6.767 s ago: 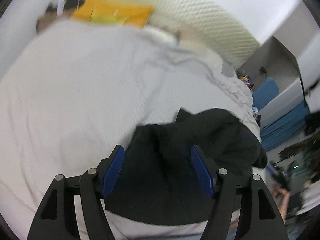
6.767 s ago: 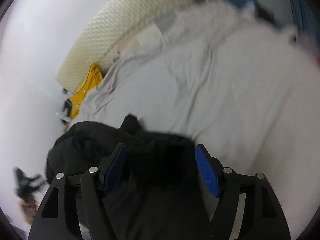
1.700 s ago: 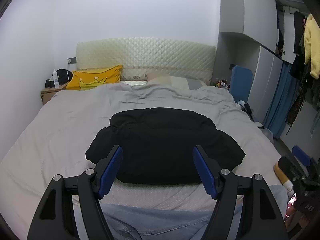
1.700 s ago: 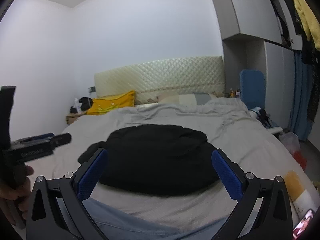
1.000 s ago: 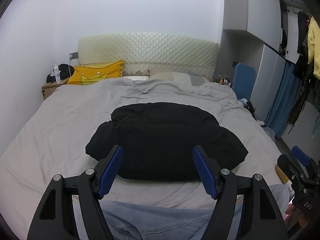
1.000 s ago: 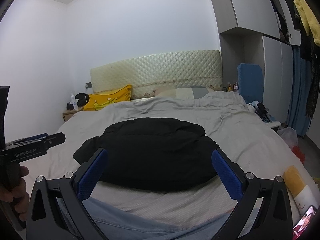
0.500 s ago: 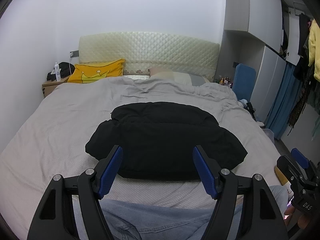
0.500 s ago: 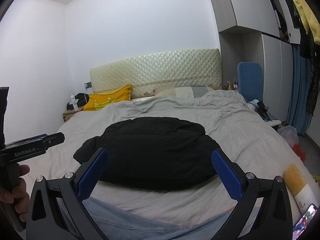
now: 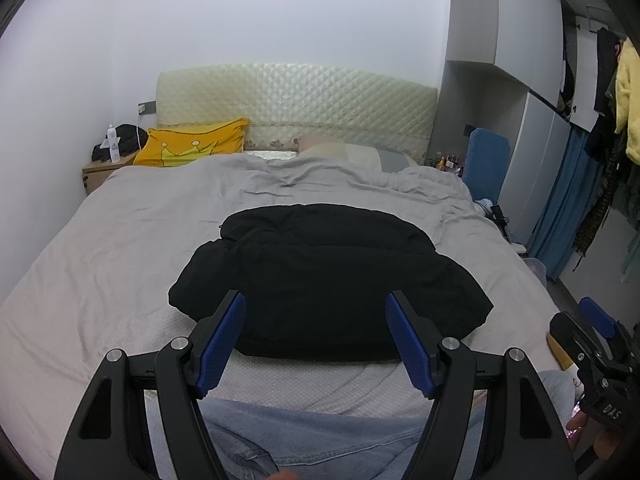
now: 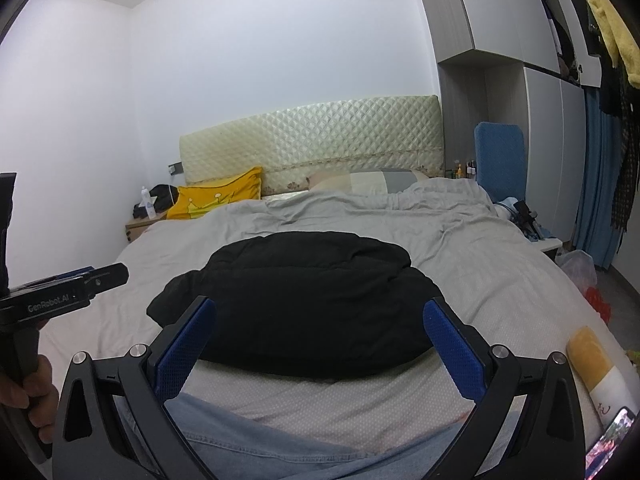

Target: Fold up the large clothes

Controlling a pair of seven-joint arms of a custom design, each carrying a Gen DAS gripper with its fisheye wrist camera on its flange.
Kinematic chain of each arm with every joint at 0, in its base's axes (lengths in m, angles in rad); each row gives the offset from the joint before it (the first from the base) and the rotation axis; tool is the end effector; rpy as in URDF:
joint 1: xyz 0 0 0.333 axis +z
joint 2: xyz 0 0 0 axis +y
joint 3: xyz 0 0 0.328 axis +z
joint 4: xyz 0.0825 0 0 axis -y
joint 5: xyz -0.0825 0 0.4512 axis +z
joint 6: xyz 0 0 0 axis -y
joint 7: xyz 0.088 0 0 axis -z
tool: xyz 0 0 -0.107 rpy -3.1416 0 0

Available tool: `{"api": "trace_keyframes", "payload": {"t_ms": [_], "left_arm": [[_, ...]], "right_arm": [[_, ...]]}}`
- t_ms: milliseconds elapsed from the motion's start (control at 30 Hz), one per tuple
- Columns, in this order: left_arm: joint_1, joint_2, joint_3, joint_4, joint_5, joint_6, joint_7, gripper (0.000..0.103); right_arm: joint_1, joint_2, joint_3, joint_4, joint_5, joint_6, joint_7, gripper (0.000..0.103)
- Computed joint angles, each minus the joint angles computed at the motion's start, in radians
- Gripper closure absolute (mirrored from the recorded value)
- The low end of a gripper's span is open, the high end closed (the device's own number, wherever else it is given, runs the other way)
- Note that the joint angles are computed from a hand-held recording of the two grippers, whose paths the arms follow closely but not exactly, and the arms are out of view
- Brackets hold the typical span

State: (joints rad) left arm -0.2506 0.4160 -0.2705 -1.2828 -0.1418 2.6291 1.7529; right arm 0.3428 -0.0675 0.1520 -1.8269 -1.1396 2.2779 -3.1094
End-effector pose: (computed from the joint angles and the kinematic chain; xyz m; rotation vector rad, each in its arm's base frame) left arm 0.7203 -0.3508 0.6390 -1.2388 2.1801 -1.2101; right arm 0.5822 0.2923 0.6265 -1.0818 1.9209 -1.0899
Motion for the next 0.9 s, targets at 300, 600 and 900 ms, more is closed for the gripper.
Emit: {"api": "trace_keyframes", "payload": {"t_ms": [300, 600, 900], "left_arm": [[0.0, -0.003, 0.0, -0.005, 0.001, 0.007, -0.005, 0.03], [-0.007, 0.0, 0.009, -0.001, 0.02, 0.003, -0.035, 0.03], [-0.007, -0.003, 0.01, -0.003, 0.023, 0.01, -0.054, 0.03]], "right_arm": [[0.003, 0.008, -0.002, 0.01, 0.005, -0.006, -0.005, 0.0], [0.005, 0.007, -0.005, 0.005, 0.002, 0.004, 0.006, 0.0], [0.004, 0.004, -0.002, 0.004, 0.002, 0.0, 0.0, 0.0]]}}
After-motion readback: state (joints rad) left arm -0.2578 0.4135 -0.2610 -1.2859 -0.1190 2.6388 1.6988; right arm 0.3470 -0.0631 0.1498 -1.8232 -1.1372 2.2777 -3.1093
